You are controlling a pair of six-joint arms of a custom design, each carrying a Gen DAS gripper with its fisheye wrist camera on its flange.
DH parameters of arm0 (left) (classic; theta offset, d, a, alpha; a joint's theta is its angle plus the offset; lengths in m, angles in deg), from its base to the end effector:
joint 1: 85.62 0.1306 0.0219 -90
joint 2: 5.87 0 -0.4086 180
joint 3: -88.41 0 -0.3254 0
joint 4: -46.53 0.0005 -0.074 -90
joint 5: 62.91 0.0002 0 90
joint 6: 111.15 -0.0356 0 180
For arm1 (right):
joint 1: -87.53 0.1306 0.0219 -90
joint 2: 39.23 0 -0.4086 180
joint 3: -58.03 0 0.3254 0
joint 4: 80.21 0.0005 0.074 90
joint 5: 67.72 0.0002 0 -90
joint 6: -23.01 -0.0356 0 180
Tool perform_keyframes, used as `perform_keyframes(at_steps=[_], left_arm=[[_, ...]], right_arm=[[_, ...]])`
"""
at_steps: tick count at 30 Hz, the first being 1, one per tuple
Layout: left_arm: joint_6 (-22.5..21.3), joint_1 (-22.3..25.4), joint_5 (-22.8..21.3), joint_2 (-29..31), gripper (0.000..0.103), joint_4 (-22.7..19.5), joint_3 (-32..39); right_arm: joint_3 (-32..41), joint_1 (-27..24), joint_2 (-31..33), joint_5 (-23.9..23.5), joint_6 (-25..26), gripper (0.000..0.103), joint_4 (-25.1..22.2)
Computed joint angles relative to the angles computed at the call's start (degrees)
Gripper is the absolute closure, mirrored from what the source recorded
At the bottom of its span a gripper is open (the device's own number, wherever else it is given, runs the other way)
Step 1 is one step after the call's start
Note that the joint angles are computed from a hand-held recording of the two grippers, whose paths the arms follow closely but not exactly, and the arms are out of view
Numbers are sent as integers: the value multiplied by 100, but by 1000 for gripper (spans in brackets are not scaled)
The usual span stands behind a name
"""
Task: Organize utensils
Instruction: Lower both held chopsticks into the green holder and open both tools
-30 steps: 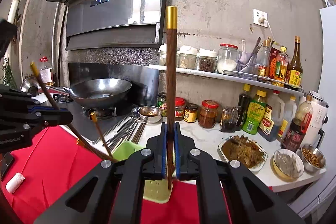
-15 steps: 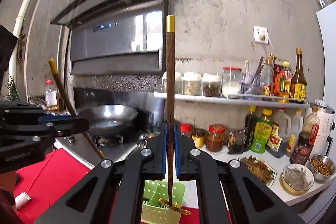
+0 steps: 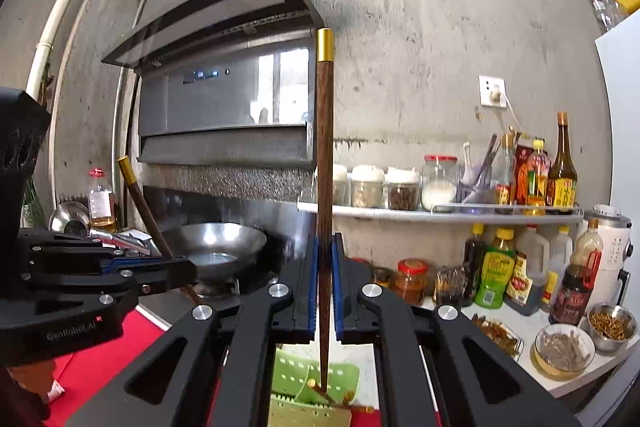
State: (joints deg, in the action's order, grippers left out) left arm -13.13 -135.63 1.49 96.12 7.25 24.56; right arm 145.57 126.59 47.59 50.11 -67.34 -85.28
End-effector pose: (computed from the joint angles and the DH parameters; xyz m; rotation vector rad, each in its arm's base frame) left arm 0.3445 -0.3875 0.5647 0.4357 1.9210 -0.2137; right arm 0.3445 0.2575 0.5345 -0.1834 1.6291 0.1266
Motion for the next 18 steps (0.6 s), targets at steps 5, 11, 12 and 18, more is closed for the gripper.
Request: perform_keyframes(at_steps=[5, 11, 12, 18], left_arm=[[70, 75, 35, 299, 96, -204, 237], [272, 290, 328, 546, 96, -270, 133], [286, 313, 362, 566, 96, -261, 106], [421, 439, 468, 703, 96, -349, -31]], right_arm=[[36, -225, 160, -160, -86, 96, 27], [-259, -539, 423, -571, -287, 96, 75], [-298, -568, 451, -644, -317, 96, 94], [-432, -631, 636, -812, -367, 96, -55]])
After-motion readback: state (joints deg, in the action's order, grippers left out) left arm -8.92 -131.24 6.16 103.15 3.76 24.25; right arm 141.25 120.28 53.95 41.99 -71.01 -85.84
